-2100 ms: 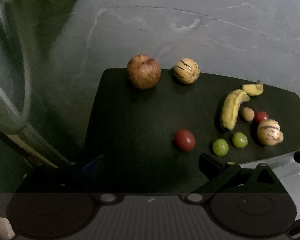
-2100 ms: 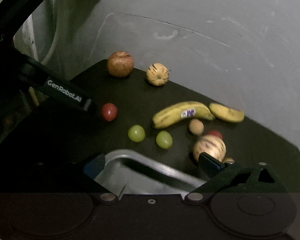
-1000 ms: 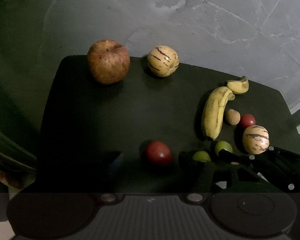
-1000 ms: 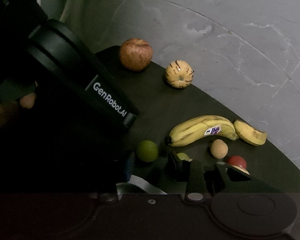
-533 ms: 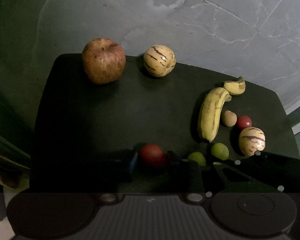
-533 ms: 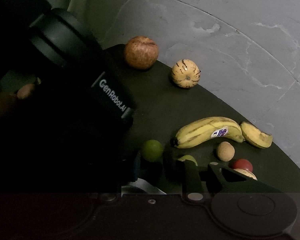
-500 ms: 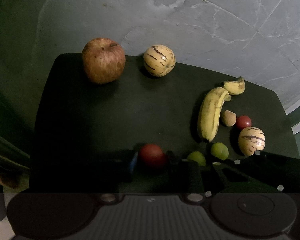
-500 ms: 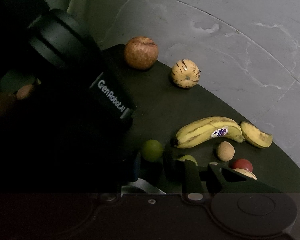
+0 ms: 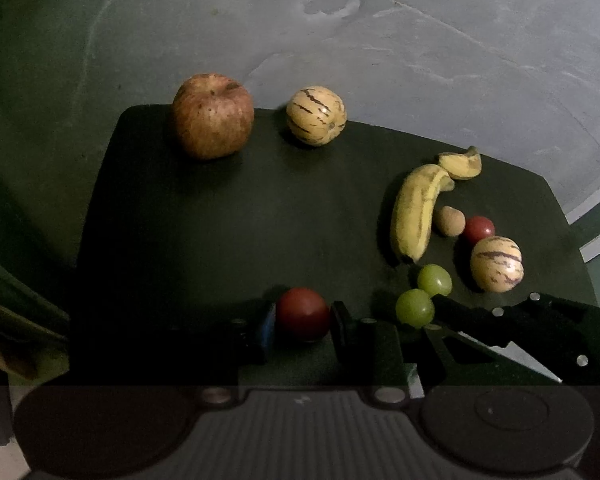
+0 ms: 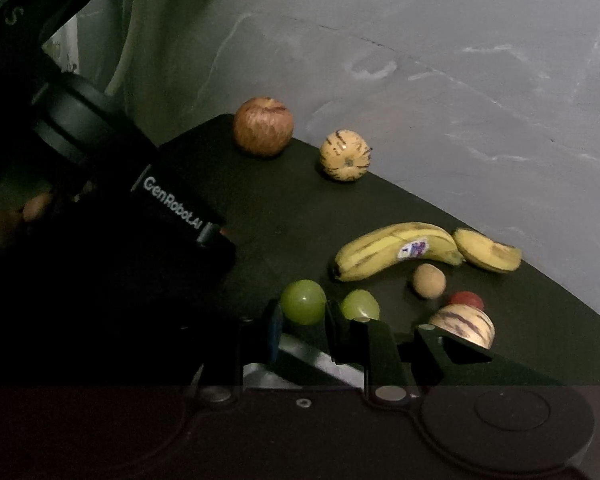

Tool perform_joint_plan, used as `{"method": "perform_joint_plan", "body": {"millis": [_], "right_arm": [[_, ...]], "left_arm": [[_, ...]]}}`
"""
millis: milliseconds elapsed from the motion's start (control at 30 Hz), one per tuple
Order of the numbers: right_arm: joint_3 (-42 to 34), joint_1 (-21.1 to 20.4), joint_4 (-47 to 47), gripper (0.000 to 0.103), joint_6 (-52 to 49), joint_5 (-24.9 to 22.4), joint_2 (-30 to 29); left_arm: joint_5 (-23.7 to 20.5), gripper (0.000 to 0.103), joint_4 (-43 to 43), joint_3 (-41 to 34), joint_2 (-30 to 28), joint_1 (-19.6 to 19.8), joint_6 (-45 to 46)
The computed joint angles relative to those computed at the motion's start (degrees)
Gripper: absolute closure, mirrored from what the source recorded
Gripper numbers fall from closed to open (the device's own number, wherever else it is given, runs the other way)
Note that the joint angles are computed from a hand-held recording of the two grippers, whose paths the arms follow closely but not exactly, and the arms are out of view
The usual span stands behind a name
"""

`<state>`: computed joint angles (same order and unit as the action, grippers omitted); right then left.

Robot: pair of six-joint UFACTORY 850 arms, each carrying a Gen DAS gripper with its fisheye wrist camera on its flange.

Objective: Organize fruits
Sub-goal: 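Grasp the red cherry tomato with the left tool while the right tool grasps a green grape, then carry the tomato with the left tool while the right tool carries the grape, releasing both in the tray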

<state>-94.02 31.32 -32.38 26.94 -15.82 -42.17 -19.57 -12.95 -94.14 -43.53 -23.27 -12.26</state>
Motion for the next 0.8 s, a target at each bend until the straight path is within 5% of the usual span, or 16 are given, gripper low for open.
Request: {"method": "perform_joint_plan", "body": {"millis": [33,133,800], "right_arm": [[0.89,0.0,0.01,0.079,0.28,0.06,0.81],[0.22,0.28,9.66,0.079,-6.88,-9.36,2.22],[21.26,0.9,12.64,0.079,-5.69,-7.4,20.21]], "left_arm": [[0.34,0.071,-0.03,0.59,0.45,-0.12,0.16],[1.55,0.071,0.41,2.59,2.02,-0.63,0.32],[5.66,0.071,13.47,16.58,13.16,-8.94,-16.02]]}}
